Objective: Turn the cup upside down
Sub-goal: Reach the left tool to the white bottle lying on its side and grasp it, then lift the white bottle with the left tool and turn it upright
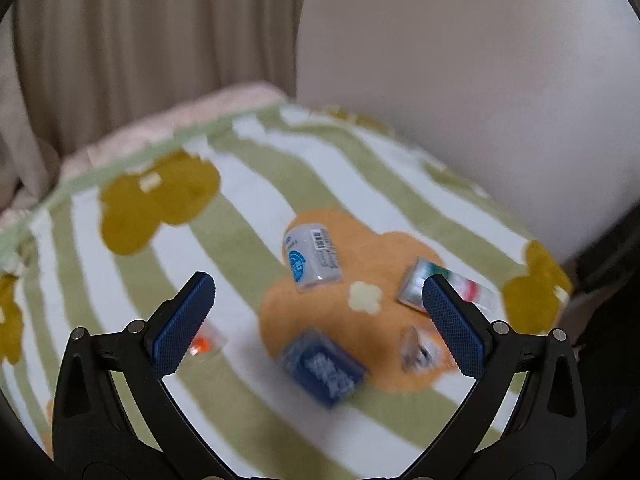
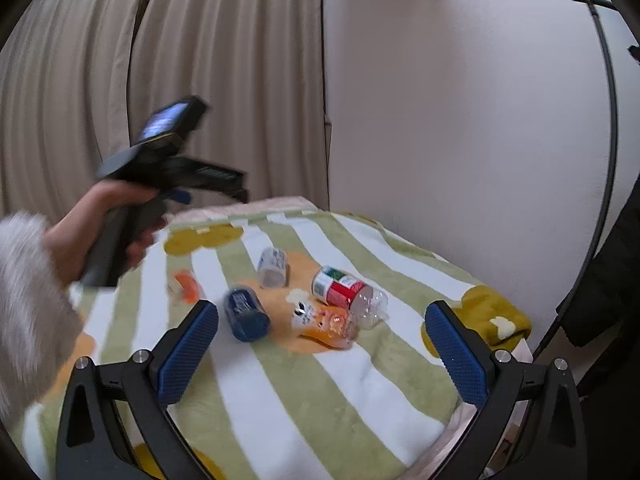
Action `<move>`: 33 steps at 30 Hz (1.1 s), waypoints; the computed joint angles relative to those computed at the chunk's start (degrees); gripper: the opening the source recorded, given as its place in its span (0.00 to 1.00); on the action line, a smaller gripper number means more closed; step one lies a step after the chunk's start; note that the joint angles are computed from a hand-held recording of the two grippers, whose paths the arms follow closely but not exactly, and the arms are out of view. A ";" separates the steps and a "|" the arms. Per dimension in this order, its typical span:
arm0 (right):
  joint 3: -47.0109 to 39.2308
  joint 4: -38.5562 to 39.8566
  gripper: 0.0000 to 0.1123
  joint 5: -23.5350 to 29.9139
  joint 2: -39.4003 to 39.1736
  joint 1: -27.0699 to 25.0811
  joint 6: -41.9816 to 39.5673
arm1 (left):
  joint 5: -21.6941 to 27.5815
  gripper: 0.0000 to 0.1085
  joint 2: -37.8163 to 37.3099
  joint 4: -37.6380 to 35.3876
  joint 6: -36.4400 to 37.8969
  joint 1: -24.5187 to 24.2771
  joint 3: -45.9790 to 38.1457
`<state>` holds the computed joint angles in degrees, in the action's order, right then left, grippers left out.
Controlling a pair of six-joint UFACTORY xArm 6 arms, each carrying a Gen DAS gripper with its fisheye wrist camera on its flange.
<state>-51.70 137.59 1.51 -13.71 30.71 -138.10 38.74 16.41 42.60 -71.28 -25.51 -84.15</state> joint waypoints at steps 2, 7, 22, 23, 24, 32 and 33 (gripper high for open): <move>-1.47 1.35 0.92 0.79 2.95 -0.28 -1.04 | 1.46 0.95 7.14 -6.36 6.05 2.19 -7.22; -2.04 -5.54 0.92 3.10 7.81 0.10 7.88 | 8.43 0.90 22.91 -17.93 17.46 5.13 -25.03; -2.38 -11.53 0.92 7.12 14.96 1.96 13.99 | 19.23 0.57 43.31 -27.42 26.05 6.66 -51.67; -2.28 -11.75 0.92 7.13 14.89 1.89 14.12 | 19.22 0.56 43.18 -27.36 26.09 6.62 -51.61; -2.25 -11.85 0.92 7.01 14.78 1.89 14.23 | 18.63 0.56 42.31 -27.49 25.91 6.63 -50.37; -0.14 -15.15 0.92 5.75 9.46 1.65 17.93 | 8.52 0.56 22.27 -23.14 21.23 4.18 -25.12; 0.47 -16.26 0.92 5.74 8.20 1.62 19.26 | 6.43 0.56 18.67 -22.89 20.58 3.53 -20.59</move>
<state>-51.23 121.33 7.25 -5.50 32.33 -118.84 45.17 35.08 19.70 -50.70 -21.98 -104.74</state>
